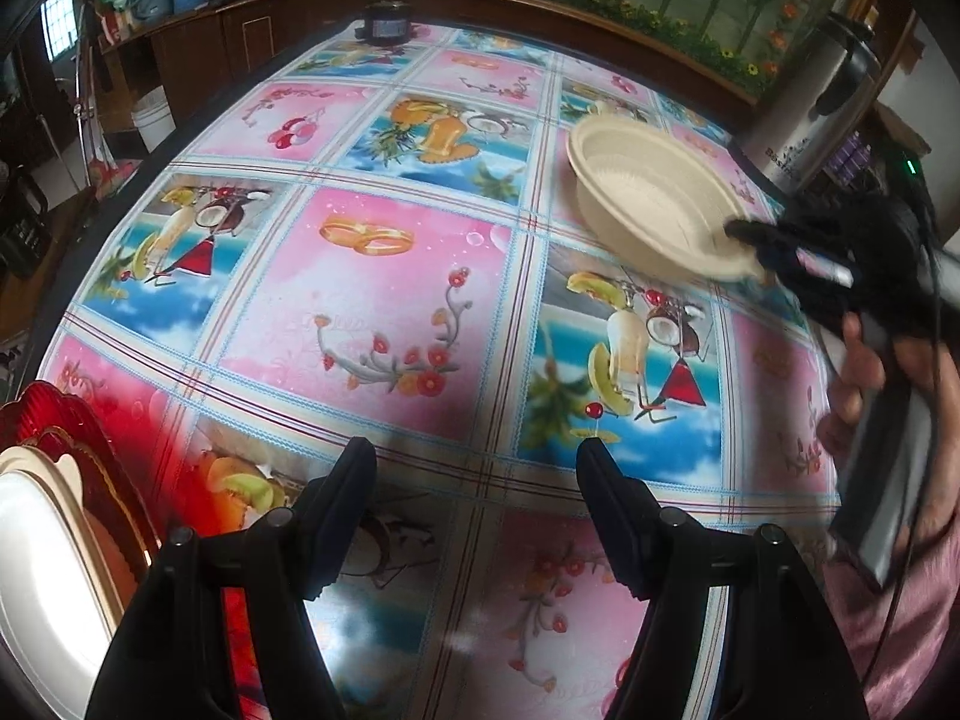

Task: Organize plates and bowls
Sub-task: 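Grasp the rim of the next beige pulp plate with the right tool, then carry the beige pulp plate with the right tool onto the plate stack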

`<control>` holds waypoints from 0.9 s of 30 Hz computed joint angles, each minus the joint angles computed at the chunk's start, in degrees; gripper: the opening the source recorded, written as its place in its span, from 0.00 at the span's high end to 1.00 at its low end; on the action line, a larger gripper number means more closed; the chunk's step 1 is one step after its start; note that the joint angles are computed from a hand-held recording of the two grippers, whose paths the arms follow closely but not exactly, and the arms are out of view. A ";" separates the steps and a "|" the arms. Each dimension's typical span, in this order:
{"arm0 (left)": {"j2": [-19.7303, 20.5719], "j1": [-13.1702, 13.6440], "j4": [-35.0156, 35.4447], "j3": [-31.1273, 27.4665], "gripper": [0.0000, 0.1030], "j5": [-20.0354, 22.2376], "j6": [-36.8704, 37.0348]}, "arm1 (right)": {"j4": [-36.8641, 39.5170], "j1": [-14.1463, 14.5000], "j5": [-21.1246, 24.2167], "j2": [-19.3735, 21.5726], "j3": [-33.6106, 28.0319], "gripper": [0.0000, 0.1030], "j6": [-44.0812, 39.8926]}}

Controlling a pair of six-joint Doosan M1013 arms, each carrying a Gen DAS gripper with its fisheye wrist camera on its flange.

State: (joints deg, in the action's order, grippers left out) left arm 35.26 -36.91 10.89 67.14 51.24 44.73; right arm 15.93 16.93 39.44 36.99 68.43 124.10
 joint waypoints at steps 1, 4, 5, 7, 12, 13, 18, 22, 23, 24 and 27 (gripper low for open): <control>-0.09 0.00 0.11 0.02 0.33 -0.07 -0.16 | 1.51 -0.15 0.12 -0.48 0.76 0.89 -1.43; -0.50 -0.20 1.51 -0.06 0.33 -0.23 -0.83 | 5.69 -0.44 0.62 -2.79 4.24 0.89 -7.44; -0.61 -0.21 1.90 -0.10 0.33 -0.43 -1.19 | 7.19 -0.51 0.46 -3.80 5.81 0.89 -9.98; -0.77 -0.20 1.89 -0.22 0.32 -0.75 -1.58 | 9.64 -0.58 0.03 -5.45 8.46 0.89 -14.52; 0.15 0.37 -2.47 -1.88 0.26 -0.57 -0.35 | 21.91 -1.42 -0.29 -9.03 14.62 0.89 -31.24; 0.68 0.64 -4.70 -2.63 0.26 -0.07 0.75 | 23.85 -1.60 0.00 -9.27 15.07 0.89 -34.09; 2.28 0.60 -6.98 -4.82 0.25 2.46 0.87 | 29.80 -2.74 0.60 -9.33 16.10 0.85 -40.46; 3.30 1.00 -12.14 -5.92 0.25 2.90 2.77 | 31.81 -3.34 -0.40 -9.82 17.19 0.79 -40.74; 3.65 0.91 -12.47 -6.41 0.25 3.25 2.99 | 32.52 -3.46 -0.49 -9.92 17.32 0.79 -41.00; 3.90 0.82 -12.49 -6.81 0.25 3.67 3.06 | 33.07 -3.54 -0.55 -9.99 17.41 0.79 -41.13; 3.91 0.51 -12.31 -6.75 0.26 2.82 2.61 | 32.59 -3.43 -0.46 -9.97 17.29 0.79 -40.38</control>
State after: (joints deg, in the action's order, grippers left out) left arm 39.17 -36.40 -1.43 60.39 54.06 47.34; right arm 48.52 13.51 38.98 27.02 85.73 83.72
